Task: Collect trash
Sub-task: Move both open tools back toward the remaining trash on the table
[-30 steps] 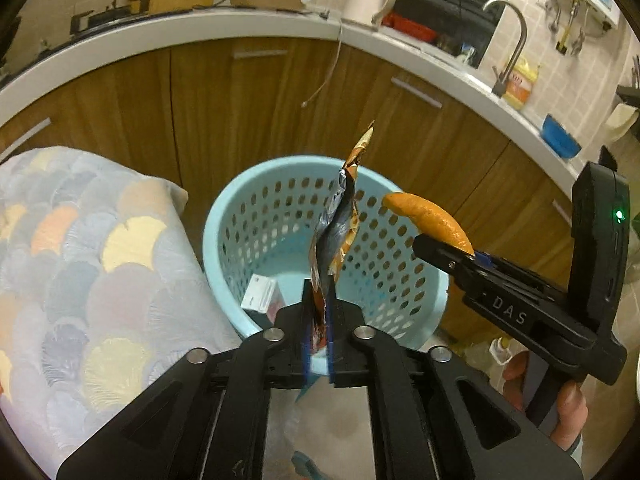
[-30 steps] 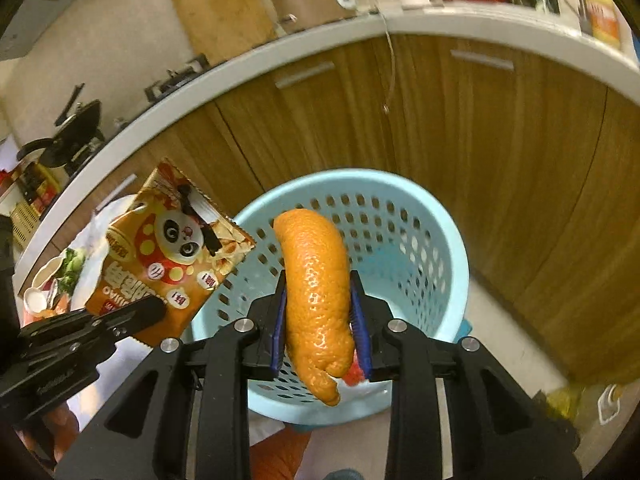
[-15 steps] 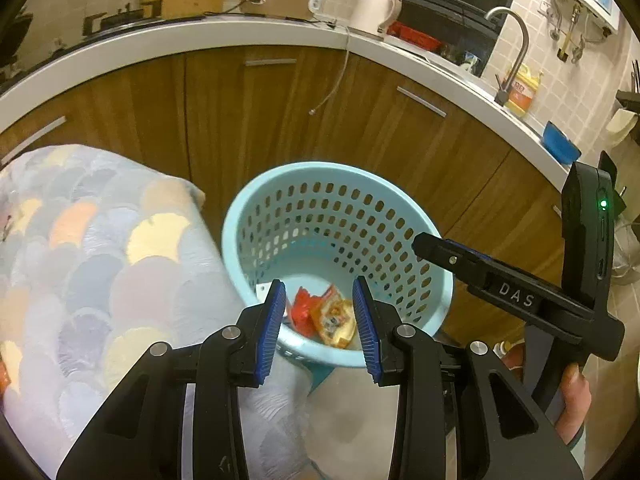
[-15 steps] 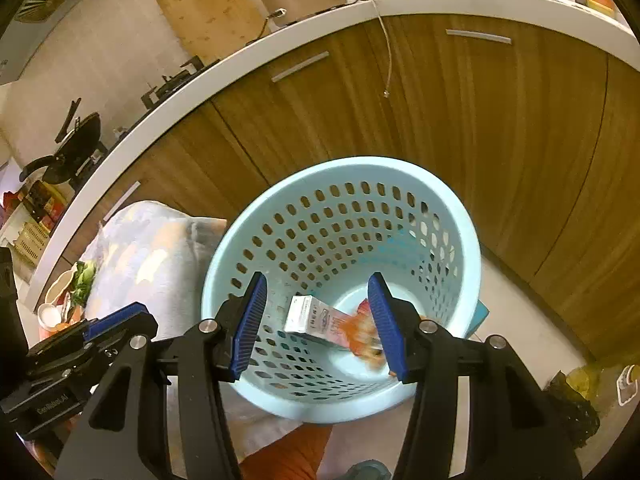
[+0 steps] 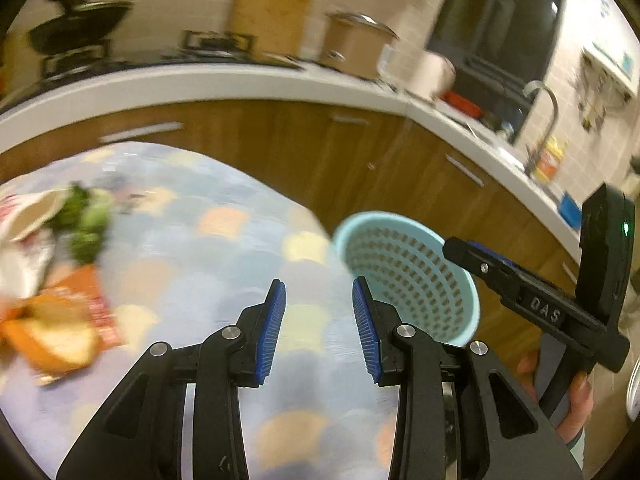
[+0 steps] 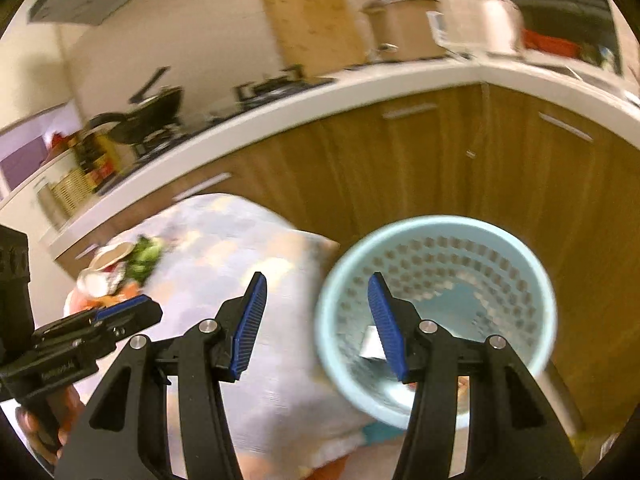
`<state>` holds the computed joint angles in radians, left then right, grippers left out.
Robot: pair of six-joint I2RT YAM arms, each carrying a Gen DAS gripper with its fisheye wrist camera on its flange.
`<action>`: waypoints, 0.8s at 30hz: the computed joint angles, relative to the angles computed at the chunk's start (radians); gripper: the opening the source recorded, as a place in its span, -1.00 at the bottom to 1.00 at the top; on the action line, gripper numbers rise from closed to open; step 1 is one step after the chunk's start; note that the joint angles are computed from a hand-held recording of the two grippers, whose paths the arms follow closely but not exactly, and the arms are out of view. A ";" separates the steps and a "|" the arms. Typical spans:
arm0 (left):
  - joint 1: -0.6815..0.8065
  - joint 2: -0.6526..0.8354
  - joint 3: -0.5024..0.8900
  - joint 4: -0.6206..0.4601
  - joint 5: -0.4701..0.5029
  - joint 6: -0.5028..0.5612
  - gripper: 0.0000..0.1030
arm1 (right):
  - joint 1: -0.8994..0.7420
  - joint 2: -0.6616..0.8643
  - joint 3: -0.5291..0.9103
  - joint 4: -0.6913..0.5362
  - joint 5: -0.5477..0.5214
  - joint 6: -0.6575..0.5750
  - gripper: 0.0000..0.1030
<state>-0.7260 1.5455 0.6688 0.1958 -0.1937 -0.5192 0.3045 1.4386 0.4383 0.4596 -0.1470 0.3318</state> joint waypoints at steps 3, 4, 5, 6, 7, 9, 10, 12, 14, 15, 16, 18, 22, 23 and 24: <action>0.059 -0.165 -0.112 -0.020 -0.016 -0.012 -0.35 | 0.158 0.019 0.058 -0.013 0.092 0.009 -0.04; 0.086 -0.236 -0.152 -0.040 -0.023 -0.014 -0.35 | 0.192 0.029 0.073 -0.016 0.110 0.011 -0.04; 0.111 -0.299 -0.185 -0.061 -0.026 -0.015 -0.35 | 0.237 0.051 0.102 -0.022 0.131 0.014 -0.04; 0.138 -0.357 -0.210 -0.087 -0.025 -0.015 -0.35 | 0.267 0.066 0.118 -0.021 0.143 0.016 -0.04; 0.179 -0.438 -0.246 -0.118 -0.018 -0.012 -0.35 | 0.314 0.094 0.150 -0.025 0.167 0.014 -0.04; 0.263 -0.595 -0.300 -0.202 -0.003 0.000 -0.35 | 0.388 0.146 0.208 -0.029 0.203 0.012 -0.04; 0.302 -0.655 -0.315 -0.241 0.009 0.007 -0.35 | 0.411 0.165 0.227 -0.031 0.213 0.014 -0.04; 0.394 -0.768 -0.340 -0.317 0.049 0.026 -0.35 | 0.473 0.227 0.295 -0.040 0.226 0.015 -0.05; 0.535 -0.886 -0.368 -0.396 0.136 0.062 -0.34 | 0.516 0.268 0.338 -0.047 0.253 0.018 -0.05; 0.628 -0.937 -0.379 -0.435 0.195 0.089 -0.28 | 0.534 0.289 0.362 -0.052 0.262 0.020 -0.04; 0.713 -0.963 -0.387 -0.456 0.251 0.116 -0.19 | 0.553 0.315 0.392 -0.058 0.265 0.023 -0.05; 0.838 -0.980 -0.395 -0.479 0.335 0.154 -0.13 | 0.572 0.355 0.432 -0.055 0.253 0.025 -0.04; 1.108 -0.863 -0.413 -0.413 0.569 0.256 -0.12 | 0.601 0.447 0.523 -0.060 0.213 0.014 -0.04; 1.146 -0.817 -0.413 -0.386 0.610 0.274 -0.11 | 0.605 0.463 0.543 -0.070 0.208 0.009 -0.04; 1.178 -0.771 -0.415 -0.355 0.646 0.290 -0.11 | 0.613 0.484 0.566 -0.080 0.213 -0.001 0.01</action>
<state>0.4521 0.7743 0.2537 -0.1594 0.4526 -0.2289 0.9173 1.9225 1.0047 0.3796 0.0661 0.3307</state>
